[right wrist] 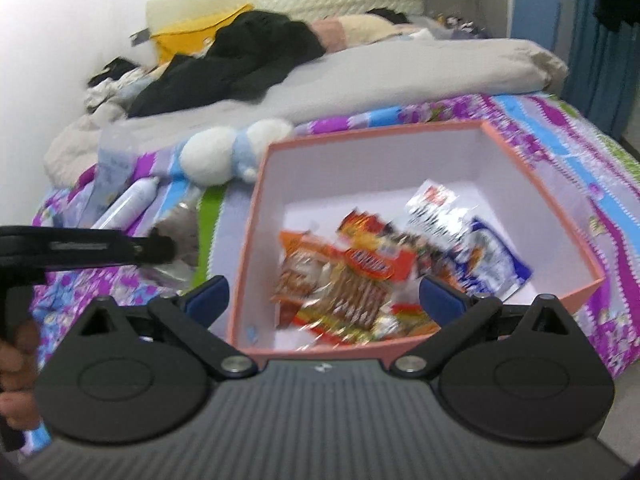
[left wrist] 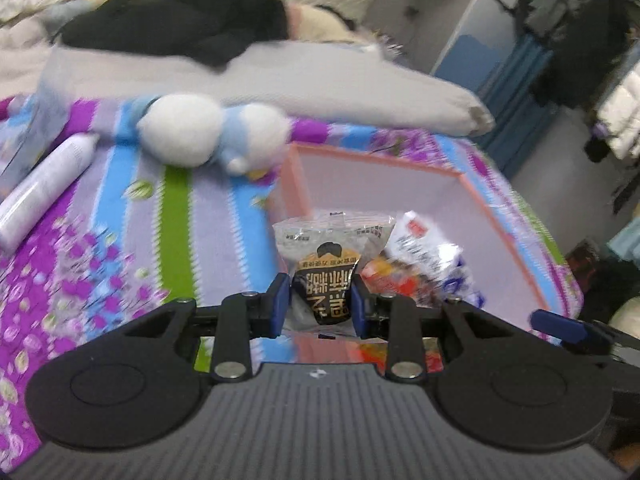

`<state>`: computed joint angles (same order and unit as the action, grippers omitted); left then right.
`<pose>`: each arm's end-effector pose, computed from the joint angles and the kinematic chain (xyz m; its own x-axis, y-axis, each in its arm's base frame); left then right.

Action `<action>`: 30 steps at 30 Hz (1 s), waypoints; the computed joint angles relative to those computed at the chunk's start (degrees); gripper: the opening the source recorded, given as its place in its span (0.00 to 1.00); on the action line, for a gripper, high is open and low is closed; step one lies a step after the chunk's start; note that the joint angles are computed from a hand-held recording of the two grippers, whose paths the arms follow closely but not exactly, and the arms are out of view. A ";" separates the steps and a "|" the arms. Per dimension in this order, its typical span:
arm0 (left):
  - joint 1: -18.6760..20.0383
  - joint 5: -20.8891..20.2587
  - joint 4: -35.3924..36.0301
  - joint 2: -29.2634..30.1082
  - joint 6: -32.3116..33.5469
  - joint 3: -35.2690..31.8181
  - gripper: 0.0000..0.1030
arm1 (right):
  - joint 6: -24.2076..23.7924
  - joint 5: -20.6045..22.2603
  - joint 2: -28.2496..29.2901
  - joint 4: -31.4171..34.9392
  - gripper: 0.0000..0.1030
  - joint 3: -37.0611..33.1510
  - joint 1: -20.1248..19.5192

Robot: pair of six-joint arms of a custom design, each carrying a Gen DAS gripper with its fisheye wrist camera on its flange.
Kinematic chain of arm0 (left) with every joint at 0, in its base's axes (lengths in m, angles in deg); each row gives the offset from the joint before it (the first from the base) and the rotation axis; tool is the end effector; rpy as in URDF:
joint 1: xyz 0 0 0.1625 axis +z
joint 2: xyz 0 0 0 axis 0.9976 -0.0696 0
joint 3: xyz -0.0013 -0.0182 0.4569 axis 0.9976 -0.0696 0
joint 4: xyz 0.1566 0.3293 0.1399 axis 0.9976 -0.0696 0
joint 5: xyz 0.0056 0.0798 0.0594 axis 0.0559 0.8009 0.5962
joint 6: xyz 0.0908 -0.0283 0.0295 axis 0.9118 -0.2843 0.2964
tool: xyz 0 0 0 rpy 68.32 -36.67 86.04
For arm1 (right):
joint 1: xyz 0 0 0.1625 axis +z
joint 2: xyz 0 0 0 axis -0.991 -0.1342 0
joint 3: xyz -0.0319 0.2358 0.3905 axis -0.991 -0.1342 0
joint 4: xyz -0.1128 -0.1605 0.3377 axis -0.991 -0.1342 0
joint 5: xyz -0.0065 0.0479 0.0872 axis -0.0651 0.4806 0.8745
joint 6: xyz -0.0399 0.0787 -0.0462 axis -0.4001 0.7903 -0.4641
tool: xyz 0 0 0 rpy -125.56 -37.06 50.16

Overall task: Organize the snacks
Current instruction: 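Carry the clear packet over the pink box with the left tool, then open the left tool to drop the clear packet into the box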

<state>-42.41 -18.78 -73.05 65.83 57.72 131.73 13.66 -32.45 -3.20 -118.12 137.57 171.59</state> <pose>-0.4503 -0.7175 0.0683 -0.8947 -0.0940 -0.4367 0.2463 0.7119 -0.6577 0.0981 -0.6974 0.4344 -0.7589 -0.2835 0.5863 -0.5896 0.6814 -0.4336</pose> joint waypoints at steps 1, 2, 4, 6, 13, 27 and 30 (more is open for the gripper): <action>-0.06 -0.59 0.26 0.94 1.09 -1.85 0.35 | 0.19 -0.09 0.28 -0.12 1.00 -0.77 -0.16; -0.07 -1.17 0.53 1.86 2.00 -3.59 0.35 | 0.41 -0.35 0.63 -0.22 1.00 -1.63 -0.32; 0.12 -2.44 2.15 3.98 3.80 -7.64 0.35 | 0.71 -1.03 1.32 -0.38 1.00 -3.13 -0.63; 0.65 -3.91 5.11 6.49 4.28 -12.35 0.35 | 0.89 -1.59 2.04 -0.34 1.00 -4.64 -1.07; 2.92 -8.26 13.85 14.12 4.65 -25.83 0.36 | 1.65 -3.00 4.64 1.58 1.00 -8.90 -3.06; 2.12 -4.36 21.17 17.39 5.89 -36.06 0.88 | 3.29 -1.79 6.42 2.27 1.00 -13.67 -4.08; 0.68 -3.02 19.62 15.16 6.74 -33.53 0.93 | 3.27 -0.64 4.65 0.61 1.00 -12.39 -3.43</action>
<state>-41.73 -21.80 -53.44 81.00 64.45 98.20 16.93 -33.09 1.45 -117.52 125.18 168.16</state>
